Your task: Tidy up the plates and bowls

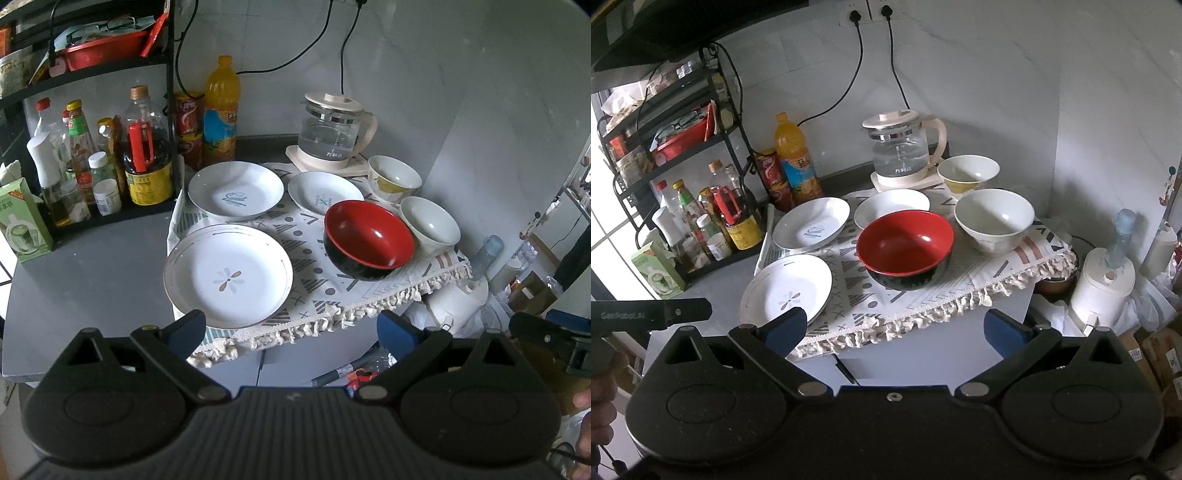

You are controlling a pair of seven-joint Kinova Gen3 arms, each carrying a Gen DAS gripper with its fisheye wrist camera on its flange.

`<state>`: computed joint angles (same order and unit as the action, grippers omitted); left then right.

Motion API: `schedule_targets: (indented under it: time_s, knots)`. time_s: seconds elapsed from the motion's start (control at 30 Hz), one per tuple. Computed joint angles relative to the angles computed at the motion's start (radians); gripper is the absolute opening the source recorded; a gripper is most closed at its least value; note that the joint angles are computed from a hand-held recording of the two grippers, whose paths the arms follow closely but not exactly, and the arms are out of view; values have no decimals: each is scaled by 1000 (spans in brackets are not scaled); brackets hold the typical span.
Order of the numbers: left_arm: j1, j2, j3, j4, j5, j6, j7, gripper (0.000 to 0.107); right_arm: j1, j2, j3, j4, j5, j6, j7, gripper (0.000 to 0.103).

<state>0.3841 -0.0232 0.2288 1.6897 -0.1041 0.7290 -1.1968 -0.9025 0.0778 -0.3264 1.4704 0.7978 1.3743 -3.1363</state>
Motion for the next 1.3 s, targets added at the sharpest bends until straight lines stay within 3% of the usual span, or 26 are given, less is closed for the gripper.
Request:
schedule_targets:
  time_s: [0.23, 0.73, 1.3]
  knots:
    - [2, 3, 1, -4, 3, -3, 1, 98, 6, -4, 3, 13, -6, -13, -6, 103]
    - [39, 17, 20, -31, -102, 21, 96, 98, 28, -15, -2, 25, -14, -31, 10, 103]
    - [130, 53, 38, -76, -294, 107, 356, 98, 108, -73, -11, 94, -58, -122, 72, 103]
